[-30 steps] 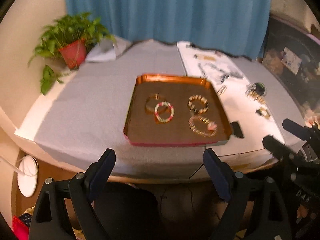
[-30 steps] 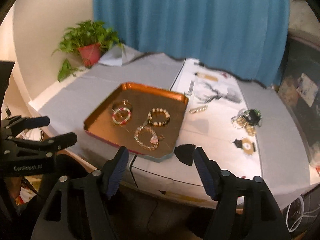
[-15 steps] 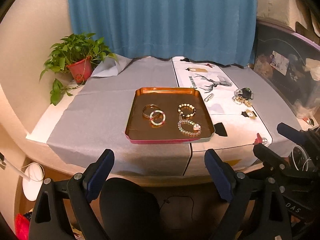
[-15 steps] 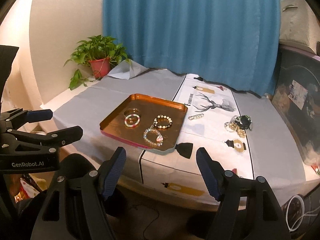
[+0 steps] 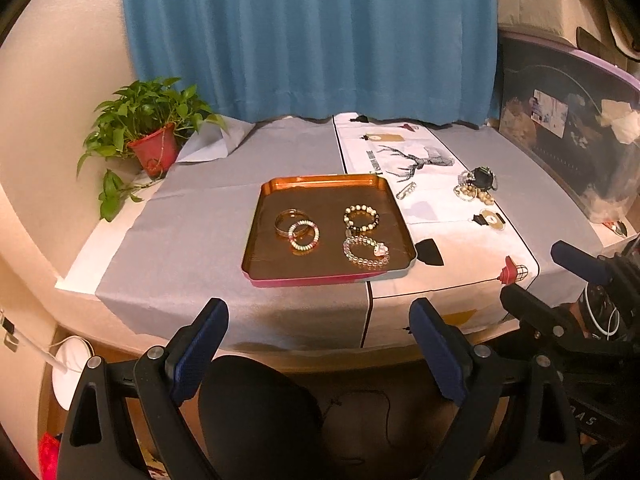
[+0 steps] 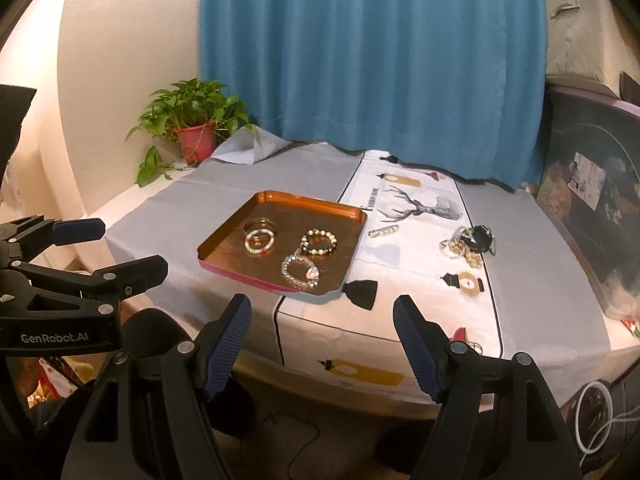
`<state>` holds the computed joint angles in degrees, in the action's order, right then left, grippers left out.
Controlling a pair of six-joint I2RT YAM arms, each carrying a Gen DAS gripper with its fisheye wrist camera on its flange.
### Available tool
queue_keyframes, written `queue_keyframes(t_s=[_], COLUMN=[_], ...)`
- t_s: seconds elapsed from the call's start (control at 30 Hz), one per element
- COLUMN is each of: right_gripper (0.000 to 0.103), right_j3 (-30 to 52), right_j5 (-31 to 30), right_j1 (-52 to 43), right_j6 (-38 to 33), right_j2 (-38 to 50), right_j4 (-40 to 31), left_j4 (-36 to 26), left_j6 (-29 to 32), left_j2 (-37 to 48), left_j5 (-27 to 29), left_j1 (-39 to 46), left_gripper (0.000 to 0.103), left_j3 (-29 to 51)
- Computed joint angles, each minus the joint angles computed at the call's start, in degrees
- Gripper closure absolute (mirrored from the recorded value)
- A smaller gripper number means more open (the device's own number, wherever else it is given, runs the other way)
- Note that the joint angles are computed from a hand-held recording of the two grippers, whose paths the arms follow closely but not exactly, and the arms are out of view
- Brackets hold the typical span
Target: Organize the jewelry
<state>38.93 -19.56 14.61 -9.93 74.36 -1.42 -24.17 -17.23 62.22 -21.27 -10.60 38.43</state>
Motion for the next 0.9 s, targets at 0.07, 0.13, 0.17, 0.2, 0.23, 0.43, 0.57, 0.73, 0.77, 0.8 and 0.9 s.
queue_keyframes(t_s=[0.07,0.13,0.17,0.2,0.23,0.43,0.57,0.73,0.77,0.8,0.9], right_gripper=[0.029,0.029,0.029,0.029,0.029,0.029,0.029,0.029,0.029,0.028,0.028], right_j3=[0.33,0.70,0.91,1.04,1.25,3.80,7.33,15.51,17.75,20.25,27.73], right_j5=[-0.14,-0.12,-0.20,-0.13,-0.18,-1.30,-1.64,-1.59,-1.54,-1.39,-0.88], right_j1=[-0.67,-1.07,-1.38,-1.49,-1.84,-5.54,-9.66,-15.32,-16.38,-17.31,-19.16], right_j6=[0.13,0.38,0.41,0.51,0.49,0.20,-0.35,-0.49,-0.59,-0.78,-1.47], right_j2=[1.08,2.46,3.20,3.69,4.44,10.02,15.22,24.45,26.77,29.16,36.10], right_j4=[0.24,0.68,0.79,0.89,1.10,2.67,3.65,3.30,3.06,2.56,0.99], left_j4=[0.61,1.30,1.64,1.88,2.19,3.72,4.48,5.38,5.48,5.28,2.77], left_j6=[0.08,0.30,0.33,0.40,0.51,1.57,3.13,4.54,5.15,5.60,7.58], left_j2=[1.30,2.67,3.77,4.47,5.43,12.25,17.98,27.70,30.70,33.27,44.12], left_j5=[0.30,0.82,1.07,1.20,1.27,2.33,4.39,8.73,10.03,10.81,12.28], left_j1=[0.08,0.30,0.29,0.25,0.13,-0.54,-0.33,0.65,0.94,1.16,1.36], left_gripper=[0.013,0.013,0.013,0.013,0.013,0.013,0.013,0.013,0.012,0.011,0.011], left_j3=[0.23,0.52,0.85,1.01,1.31,5.10,10.45,20.94,24.33,27.29,40.24])
